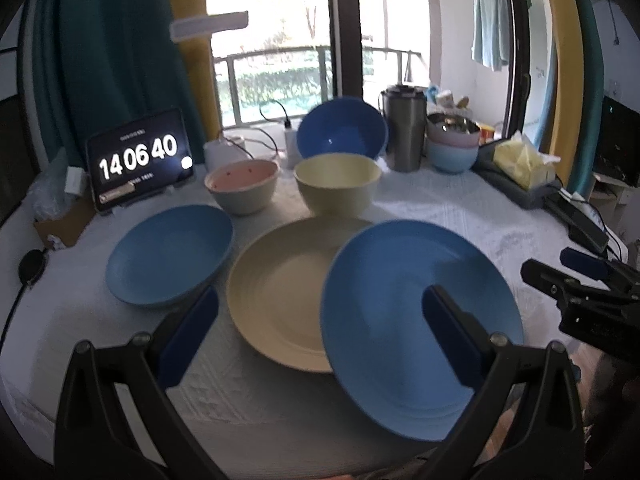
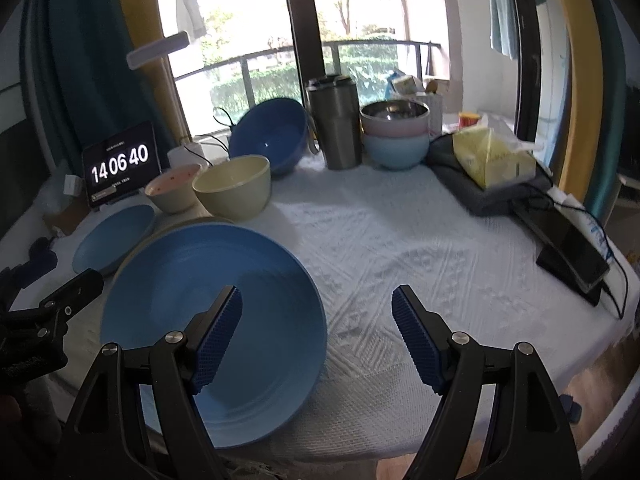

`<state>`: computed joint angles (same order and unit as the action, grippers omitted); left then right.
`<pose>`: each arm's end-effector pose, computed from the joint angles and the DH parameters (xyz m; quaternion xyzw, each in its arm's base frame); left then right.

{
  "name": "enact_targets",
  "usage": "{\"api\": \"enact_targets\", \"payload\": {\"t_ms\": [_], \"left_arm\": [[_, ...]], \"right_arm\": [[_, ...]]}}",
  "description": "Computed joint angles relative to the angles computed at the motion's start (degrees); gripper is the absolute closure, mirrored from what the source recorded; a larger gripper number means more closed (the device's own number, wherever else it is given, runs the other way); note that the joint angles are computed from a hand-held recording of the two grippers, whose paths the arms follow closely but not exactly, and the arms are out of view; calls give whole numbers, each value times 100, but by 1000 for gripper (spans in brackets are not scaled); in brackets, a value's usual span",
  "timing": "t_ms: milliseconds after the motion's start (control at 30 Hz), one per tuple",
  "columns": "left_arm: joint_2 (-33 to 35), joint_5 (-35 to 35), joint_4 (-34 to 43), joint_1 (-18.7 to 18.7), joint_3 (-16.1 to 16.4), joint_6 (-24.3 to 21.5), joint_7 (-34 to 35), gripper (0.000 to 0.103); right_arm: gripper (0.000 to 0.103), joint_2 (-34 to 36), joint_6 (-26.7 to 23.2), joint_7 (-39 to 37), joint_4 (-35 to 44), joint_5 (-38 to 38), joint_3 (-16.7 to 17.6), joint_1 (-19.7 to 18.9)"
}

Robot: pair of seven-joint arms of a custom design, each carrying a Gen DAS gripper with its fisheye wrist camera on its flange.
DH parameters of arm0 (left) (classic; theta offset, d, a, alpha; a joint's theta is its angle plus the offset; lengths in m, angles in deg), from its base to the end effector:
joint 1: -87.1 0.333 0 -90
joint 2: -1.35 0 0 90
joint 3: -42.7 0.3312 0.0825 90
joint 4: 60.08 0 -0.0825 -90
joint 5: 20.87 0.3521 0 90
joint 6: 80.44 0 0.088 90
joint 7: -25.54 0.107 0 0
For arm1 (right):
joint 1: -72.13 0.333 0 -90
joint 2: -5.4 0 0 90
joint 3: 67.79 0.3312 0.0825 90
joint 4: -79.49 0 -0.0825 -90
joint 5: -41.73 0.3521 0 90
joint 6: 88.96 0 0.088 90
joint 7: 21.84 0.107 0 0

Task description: Organize plates and bowls

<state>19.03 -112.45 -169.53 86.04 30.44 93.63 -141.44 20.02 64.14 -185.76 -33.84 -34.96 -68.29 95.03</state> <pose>0.6032 -0.0533 0.4042 -0.4762 0.7521 -0.3738 0.2604 0.5459 0.2570 0.4034 -0.5206 0.7374 -0.3170 0.2910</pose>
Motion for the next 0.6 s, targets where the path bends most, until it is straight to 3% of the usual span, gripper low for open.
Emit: {"api": "enact_targets", "payload": {"t_ms": [267, 433, 533, 600], "left_arm": [[204, 1902, -165, -48, -6, 81, -1787, 20], [270, 2997, -266, -109, 130, 17, -2850, 44], [299, 3511, -341, -119, 177, -1, -3324, 56], [320, 3793, -378, -101, 161, 18, -3546, 61]], "right_arm": [[23, 239, 595, -255, -62, 694, -87, -170], [23, 319, 1051, -85, -142, 713, -263, -144], [30, 376, 1291, -128, -151, 801, -321, -146], [41, 424, 1330, -286, -133, 941, -330, -125]]}}
